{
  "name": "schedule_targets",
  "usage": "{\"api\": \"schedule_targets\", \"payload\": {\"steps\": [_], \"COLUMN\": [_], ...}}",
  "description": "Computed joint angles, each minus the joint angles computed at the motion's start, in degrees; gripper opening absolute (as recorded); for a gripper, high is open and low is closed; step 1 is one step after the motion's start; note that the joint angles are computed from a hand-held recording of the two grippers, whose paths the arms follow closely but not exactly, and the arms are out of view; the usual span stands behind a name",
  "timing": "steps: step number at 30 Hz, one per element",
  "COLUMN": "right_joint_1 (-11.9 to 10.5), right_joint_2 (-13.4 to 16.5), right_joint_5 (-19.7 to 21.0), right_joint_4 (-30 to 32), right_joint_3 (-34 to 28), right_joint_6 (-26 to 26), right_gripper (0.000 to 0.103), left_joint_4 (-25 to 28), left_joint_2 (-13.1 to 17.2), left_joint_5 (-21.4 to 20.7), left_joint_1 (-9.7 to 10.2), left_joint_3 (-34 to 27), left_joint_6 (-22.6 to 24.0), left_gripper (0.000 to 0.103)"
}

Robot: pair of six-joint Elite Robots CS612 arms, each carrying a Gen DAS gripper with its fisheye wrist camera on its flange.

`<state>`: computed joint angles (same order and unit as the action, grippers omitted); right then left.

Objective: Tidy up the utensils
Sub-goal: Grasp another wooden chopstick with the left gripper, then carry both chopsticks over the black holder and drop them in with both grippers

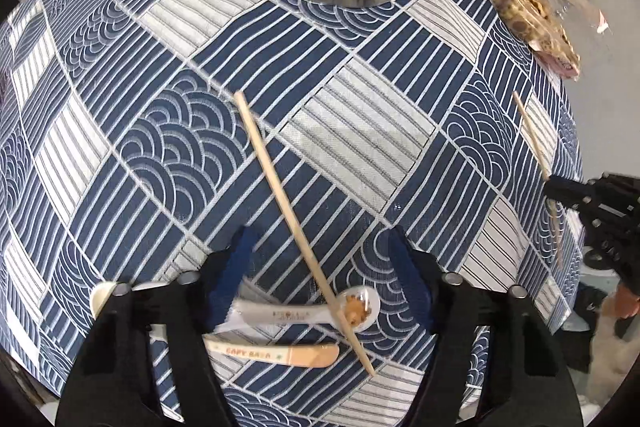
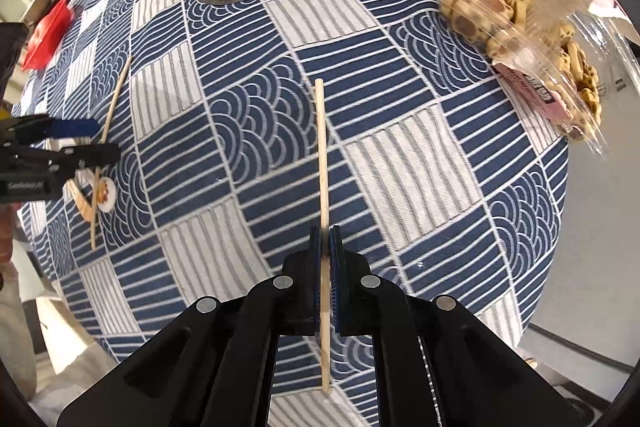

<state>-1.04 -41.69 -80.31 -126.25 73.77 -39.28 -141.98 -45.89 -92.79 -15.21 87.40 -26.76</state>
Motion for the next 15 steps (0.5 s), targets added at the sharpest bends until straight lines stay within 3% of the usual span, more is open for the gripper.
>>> {"api": "schedule_targets", "payload": {"steps": [2, 4, 6, 15], "right_joint_1": [-0.42, -0.90, -1.27, -0.08], "right_joint_2": [0.17, 0.27, 0.00, 0.07], "right_joint_5": [0.12, 0.34, 0.73, 2.26], "right_joint_4": [0.14, 0.26, -0.13, -0.58], "right_joint_3": [-0.37, -0.59, -0.16, -0.62], "right_joint_6": [-0.70, -1.05, -1.77, -2.54], "right_gripper": [0.004, 0.004, 0.004, 0.004], "left_joint_4": [0.35, 0.69, 0.96, -4.97], "left_joint_2": [-0.05, -0.27, -0.51, -2.32], "left_joint_5": [2.10, 4.82, 6.00, 4.09], "left_joint_1": [-0.44, -0.79, -0.75, -0.62], "left_joint_3": [-0.04, 0.30, 0.74, 4.65], "left_joint_6": [-0.80, -2.26, -4.32, -7.03], "left_gripper": [0.052, 0.026, 0.008, 0.005]}}
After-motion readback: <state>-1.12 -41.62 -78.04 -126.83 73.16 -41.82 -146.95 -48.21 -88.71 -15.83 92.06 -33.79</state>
